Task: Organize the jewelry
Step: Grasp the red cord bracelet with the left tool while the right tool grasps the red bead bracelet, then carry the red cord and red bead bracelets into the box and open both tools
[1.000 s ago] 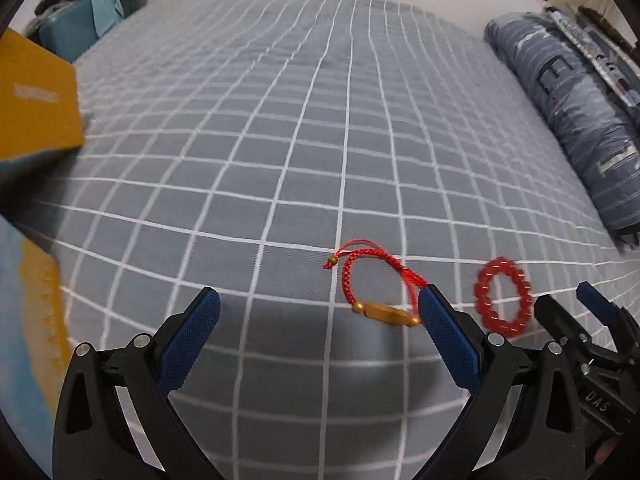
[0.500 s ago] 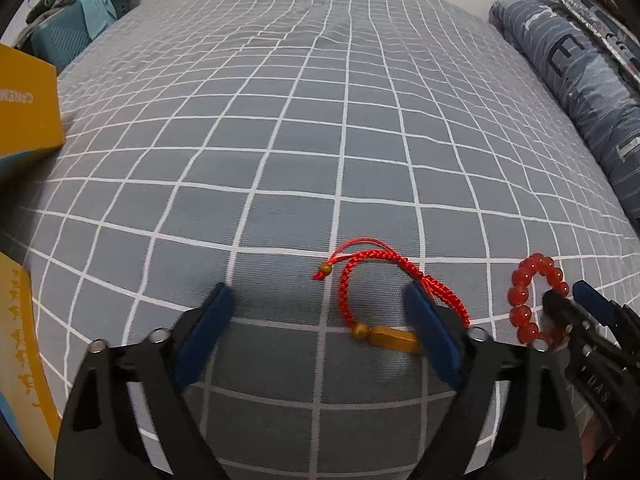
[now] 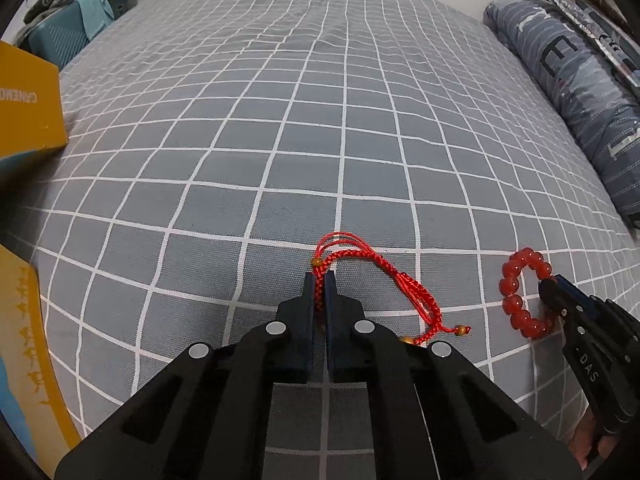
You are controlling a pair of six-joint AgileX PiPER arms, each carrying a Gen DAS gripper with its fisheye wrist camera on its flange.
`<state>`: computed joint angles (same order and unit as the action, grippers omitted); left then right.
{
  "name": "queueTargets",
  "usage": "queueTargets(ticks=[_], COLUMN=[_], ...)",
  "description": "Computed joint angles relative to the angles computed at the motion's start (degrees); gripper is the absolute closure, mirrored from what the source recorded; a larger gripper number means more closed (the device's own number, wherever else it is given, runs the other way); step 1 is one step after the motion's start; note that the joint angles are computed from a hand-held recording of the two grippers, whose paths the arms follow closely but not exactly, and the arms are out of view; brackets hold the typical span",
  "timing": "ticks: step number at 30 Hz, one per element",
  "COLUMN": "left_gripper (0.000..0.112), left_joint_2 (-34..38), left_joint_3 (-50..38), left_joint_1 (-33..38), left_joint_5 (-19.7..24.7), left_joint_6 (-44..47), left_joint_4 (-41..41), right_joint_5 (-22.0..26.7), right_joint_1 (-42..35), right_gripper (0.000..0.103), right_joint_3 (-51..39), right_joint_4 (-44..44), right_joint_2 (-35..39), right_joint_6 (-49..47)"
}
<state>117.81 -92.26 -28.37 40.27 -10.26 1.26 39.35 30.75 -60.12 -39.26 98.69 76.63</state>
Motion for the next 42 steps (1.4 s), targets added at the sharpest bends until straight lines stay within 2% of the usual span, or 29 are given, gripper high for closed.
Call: queueTargets(ticks=[9,16,30,42], left_gripper=[0.109,0.109,0.109,0.109], left_joint_2=[-1.93,-5.31,-17.66,-26.27], left_joint_3=[1.17,3.07,11.64,19.02], left_joint_1=[-0.62,-0.84,1.07,3.33], left_joint_5=[-0.29,-0.55,-0.63,-0.71], left_joint_6=[-1.37,-1.18,2.45,5.61], left_joint_4=[1.51,1.73,0.1,-0.5], right_joint_5=[0.14,2.42,14.56,21.6], right_joint_1=[0.46,2.64,12.34,18.34], right_gripper=[0.09,0.09,0.09,0.09], right_joint_3=[-0.05,-1.57,-7.72,-9.52], right_joint_4=[-0.46,-1.14,-2.83,-2.72], right_joint_2=[-1.9,-4.04,-7.66,-8.84], right_joint_6=[1.56,2.59,4.86,6.94])
